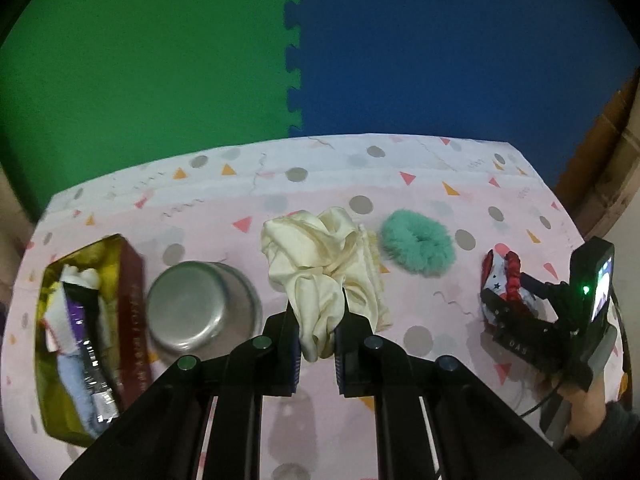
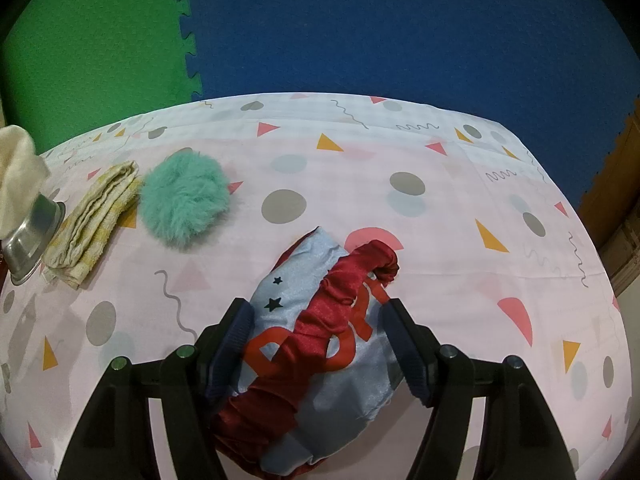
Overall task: Organize soft objects
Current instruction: 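Carry the cream scrunchie over the gold tin with the left tool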
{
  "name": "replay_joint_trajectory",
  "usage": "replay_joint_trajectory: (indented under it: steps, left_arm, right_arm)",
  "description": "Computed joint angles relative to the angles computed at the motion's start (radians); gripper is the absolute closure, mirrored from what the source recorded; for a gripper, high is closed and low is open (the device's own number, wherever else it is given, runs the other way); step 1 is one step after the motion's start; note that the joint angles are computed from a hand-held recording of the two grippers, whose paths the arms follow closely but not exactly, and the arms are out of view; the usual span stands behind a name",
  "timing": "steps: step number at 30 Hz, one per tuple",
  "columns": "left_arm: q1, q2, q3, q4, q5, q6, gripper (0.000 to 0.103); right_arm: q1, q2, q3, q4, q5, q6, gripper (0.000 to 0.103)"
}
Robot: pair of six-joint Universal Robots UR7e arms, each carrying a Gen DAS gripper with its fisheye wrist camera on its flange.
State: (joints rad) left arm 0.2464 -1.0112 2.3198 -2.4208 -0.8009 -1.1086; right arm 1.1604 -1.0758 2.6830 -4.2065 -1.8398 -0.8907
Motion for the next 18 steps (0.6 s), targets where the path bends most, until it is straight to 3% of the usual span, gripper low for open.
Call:
replay_joint_trajectory:
  steps: [7, 18]
  left_arm:
    - [-0.058, -0.126, 0.034, 0.174, 0.009, -0.127, 0.091]
    - [-0.107, -0.381, 0.077, 0.6, 0.034, -0.428, 0.091]
  right_arm:
    - [-0.002, -0.003, 0.0, 0.003, 0.003, 0.0, 0.032]
    - [-0.003, -0.002, 0.0, 0.002, 0.003, 0.0, 0.032]
